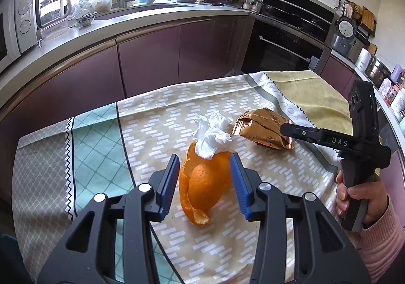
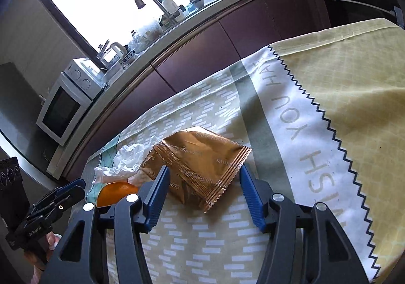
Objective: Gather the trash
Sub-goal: 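Grasp the white tissue with the left tool while the right grasps the gold wrapper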
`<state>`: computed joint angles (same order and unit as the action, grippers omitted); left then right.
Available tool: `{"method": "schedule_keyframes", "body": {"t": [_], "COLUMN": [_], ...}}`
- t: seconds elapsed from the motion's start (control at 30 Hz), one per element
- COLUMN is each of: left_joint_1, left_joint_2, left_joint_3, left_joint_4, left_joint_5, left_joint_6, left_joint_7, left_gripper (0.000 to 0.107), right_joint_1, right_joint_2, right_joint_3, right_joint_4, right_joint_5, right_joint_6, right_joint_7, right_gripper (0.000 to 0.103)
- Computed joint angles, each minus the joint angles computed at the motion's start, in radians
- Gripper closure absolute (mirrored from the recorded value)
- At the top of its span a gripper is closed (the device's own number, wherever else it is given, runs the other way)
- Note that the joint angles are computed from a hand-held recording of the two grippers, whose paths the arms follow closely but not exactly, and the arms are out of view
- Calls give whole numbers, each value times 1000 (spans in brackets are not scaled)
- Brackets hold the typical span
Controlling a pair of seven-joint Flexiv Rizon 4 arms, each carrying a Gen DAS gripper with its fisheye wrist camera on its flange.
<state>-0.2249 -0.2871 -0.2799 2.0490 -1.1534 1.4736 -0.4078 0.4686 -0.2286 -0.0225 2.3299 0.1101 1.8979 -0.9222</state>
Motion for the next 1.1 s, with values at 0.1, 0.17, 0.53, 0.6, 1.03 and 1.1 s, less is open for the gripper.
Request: {"method": "schedule_keyframes", "body": {"t": [0.1,0.17,0.53,0.6,1.03,1.1], "left_joint_1": [-6,2,70,85,172,173], "left_joint_2": [-28,-41,-88,-91,-23,2], "left_joint_3": [20,19,-4,-18,-149,-167], "left_joint_4": [-22,-33,-83,-85,-3,14], "left_joint_5": [85,136,348,354,136,40], "left_joint_6": [-4,-7,-60,-60,32,50], "left_joint_7": [-64,-104,-277,-287,-135,-60], "left_gripper": [66,66,92,98,105,105], "right_joint_1": [17,49,-126,-185,-220,-224], "right_joint_2": [-4,2,-23,-35,-13,-3], "right_joint_3": [-15,-46,116,169,202,207], "right_joint_4": [-7,-7,-1,5,77,94], "right_joint_5": [7,14,-81,-120,-202,-210], "right_joint_6": [-3,-20,38,73,205,223], "right_joint_7": [-4,-11,38,62,113,118], "right_gripper": [48,61,99,100,101,102]}}
